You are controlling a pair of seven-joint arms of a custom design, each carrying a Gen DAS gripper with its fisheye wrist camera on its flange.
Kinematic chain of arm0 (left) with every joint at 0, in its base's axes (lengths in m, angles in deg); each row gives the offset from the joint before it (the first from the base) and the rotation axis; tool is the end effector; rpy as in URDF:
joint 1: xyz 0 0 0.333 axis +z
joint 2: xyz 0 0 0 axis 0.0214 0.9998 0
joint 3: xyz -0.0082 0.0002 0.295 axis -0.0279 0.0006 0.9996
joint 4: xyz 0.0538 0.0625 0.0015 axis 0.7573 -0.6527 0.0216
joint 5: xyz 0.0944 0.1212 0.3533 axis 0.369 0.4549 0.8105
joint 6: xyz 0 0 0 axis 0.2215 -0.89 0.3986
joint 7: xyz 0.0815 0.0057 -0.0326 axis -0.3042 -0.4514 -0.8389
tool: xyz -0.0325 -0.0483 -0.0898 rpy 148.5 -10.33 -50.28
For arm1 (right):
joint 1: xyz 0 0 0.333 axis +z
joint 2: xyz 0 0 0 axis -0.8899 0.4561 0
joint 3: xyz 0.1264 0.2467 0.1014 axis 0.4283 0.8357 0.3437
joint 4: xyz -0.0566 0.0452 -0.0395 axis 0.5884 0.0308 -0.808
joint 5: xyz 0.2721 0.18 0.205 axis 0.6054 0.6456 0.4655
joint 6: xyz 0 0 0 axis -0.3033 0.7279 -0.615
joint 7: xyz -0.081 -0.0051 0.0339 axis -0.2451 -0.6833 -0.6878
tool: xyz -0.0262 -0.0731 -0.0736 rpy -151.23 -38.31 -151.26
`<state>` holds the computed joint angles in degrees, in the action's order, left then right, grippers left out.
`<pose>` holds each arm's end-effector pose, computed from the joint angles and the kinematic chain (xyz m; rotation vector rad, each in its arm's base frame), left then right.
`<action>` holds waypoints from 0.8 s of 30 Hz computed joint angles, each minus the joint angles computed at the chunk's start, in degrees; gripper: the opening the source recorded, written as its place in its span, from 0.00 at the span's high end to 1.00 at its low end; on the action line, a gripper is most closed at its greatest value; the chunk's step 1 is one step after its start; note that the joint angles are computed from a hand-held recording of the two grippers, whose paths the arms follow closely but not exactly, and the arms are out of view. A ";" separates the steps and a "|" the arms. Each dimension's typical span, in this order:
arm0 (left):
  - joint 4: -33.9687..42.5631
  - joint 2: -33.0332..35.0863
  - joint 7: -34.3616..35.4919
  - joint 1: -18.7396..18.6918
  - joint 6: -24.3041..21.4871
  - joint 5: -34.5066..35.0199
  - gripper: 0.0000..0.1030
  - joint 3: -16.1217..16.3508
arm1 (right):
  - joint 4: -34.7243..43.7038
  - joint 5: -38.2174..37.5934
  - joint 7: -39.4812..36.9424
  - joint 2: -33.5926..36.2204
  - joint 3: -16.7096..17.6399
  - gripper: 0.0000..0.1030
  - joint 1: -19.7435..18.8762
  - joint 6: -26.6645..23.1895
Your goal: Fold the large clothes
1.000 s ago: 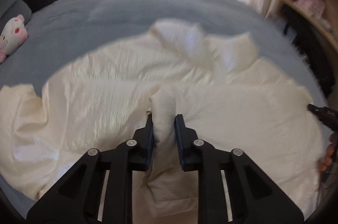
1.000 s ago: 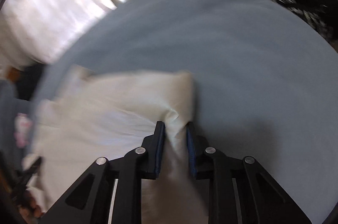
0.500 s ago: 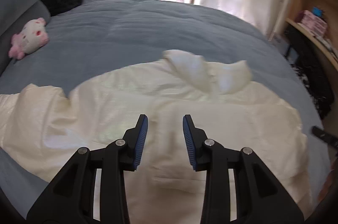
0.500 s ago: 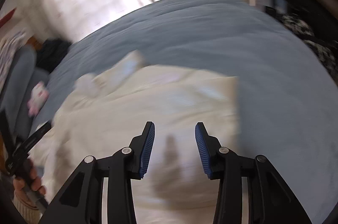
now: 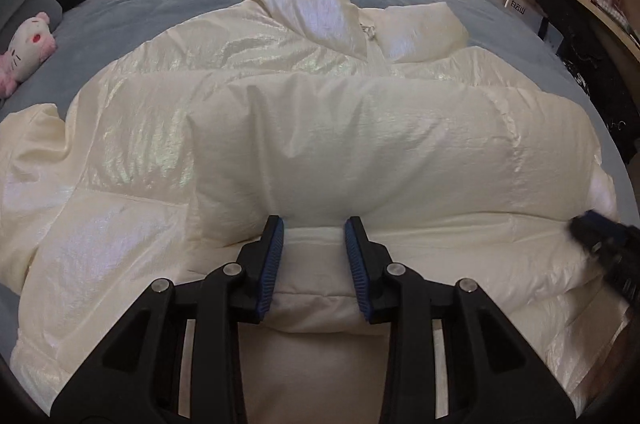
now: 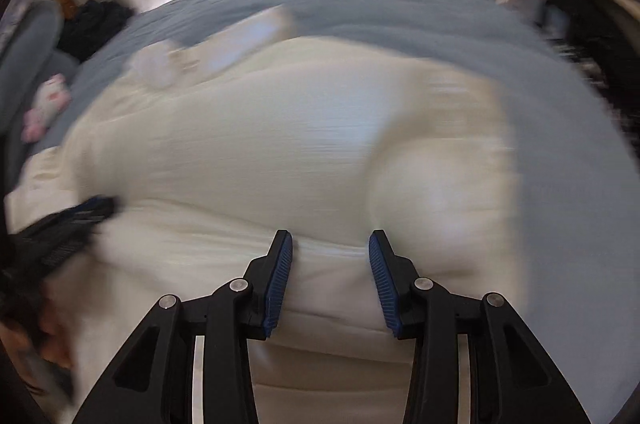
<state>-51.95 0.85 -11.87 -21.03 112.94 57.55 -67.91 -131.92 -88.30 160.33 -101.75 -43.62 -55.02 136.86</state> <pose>0.4564 -0.3596 0.6755 -1.8638 1.9924 -0.6620 0.3738 0.1799 0.6954 -1.5780 2.1553 -0.7640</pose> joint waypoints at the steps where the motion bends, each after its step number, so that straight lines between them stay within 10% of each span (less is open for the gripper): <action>1: -0.29 -0.31 0.24 0.04 0.00 -0.33 0.71 0.06 | -1.22 -0.30 0.51 -1.50 -0.52 0.61 -0.58 -1.10; 5: -0.22 -0.72 -0.05 -0.06 -0.51 0.09 0.71 -0.20 | -3.25 2.08 5.77 -5.47 -2.46 0.34 -2.92 -3.86; 11: 5.66 1.67 0.77 -0.01 -1.92 -0.89 0.71 0.09 | 1.57 4.41 5.76 -4.01 -2.22 0.34 -3.96 2.21; 17: 19.72 10.73 -0.44 -2.58 -5.83 2.46 0.71 0.10 | 15.75 3.62 2.18 13.12 -1.07 0.51 -2.31 8.48; 24: 35.13 23.03 -0.44 -8.00 -13.87 6.35 0.70 4.23 | 21.61 -4.88 4.56 22.86 -3.35 0.53 1.04 4.24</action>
<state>-16.82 23.88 -12.31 -29.03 99.08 63.90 -63.69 -110.31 -93.18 164.89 -78.89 -46.97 -53.98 141.10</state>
